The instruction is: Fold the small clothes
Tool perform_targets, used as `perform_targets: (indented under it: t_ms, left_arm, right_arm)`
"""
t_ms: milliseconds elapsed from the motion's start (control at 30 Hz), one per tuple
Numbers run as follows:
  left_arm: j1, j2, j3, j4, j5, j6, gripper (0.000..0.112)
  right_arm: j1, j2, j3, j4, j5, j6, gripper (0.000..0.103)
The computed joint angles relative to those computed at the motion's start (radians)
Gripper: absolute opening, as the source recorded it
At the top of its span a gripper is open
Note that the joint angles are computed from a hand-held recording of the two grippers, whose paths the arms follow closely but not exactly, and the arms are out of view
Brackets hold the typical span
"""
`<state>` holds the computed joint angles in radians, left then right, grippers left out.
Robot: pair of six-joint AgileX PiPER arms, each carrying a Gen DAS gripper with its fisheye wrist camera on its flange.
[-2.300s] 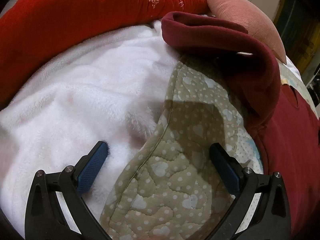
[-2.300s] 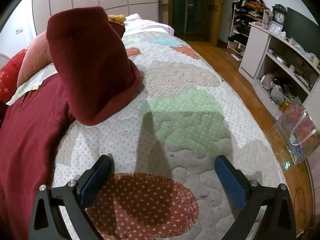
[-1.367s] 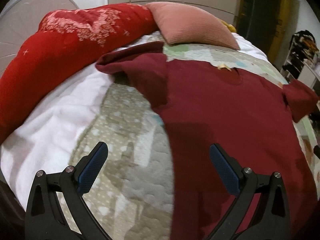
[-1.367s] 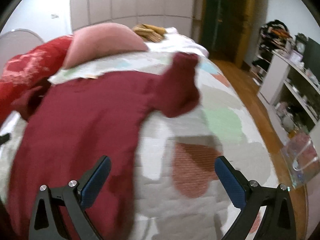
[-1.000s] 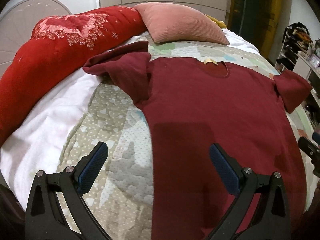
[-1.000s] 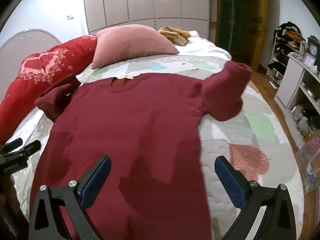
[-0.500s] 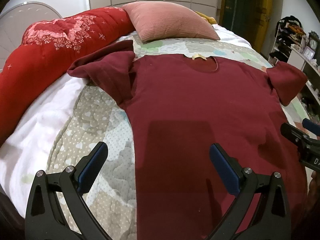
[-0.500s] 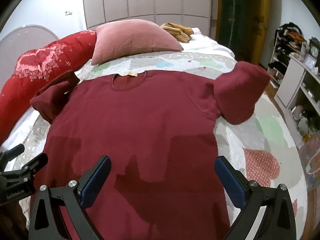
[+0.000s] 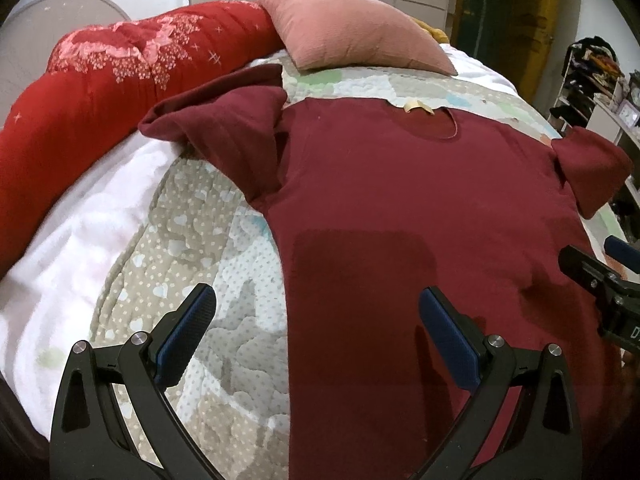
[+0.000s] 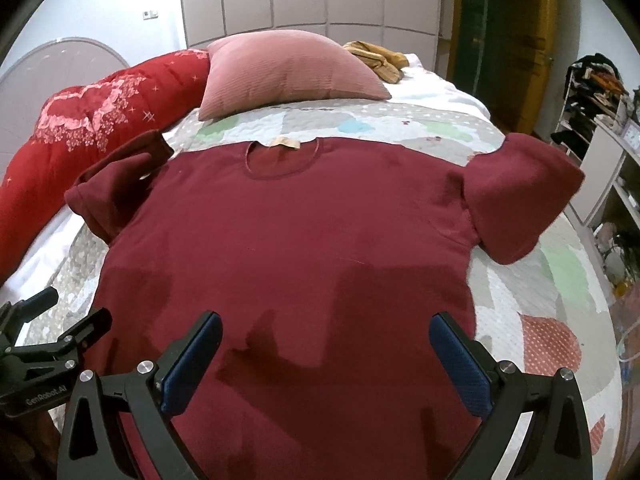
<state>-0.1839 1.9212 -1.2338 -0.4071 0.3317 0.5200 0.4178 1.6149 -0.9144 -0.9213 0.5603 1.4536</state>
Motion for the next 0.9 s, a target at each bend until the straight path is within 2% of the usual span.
perform_targets:
  t_ms: [167, 467, 900]
  left_arm:
    - [0.027, 0.030, -0.045, -0.012, 0.034, 0.000, 0.102]
    - [0.043, 0.065, -0.095, 0.026, 0.037, -0.033, 0.102]
    - [0.042, 0.094, -0.140, 0.057, 0.051, -0.065, 0.102]
  right_arm:
    - [-0.004, 0.051, -0.053, 0.016, -0.004, -0.039, 0.103]
    - [-0.004, 0.139, -0.144, 0.064, -0.023, -0.105, 0.103]
    - [-0.016, 0.189, -0.206, 0.114, -0.035, -0.160, 0.103]
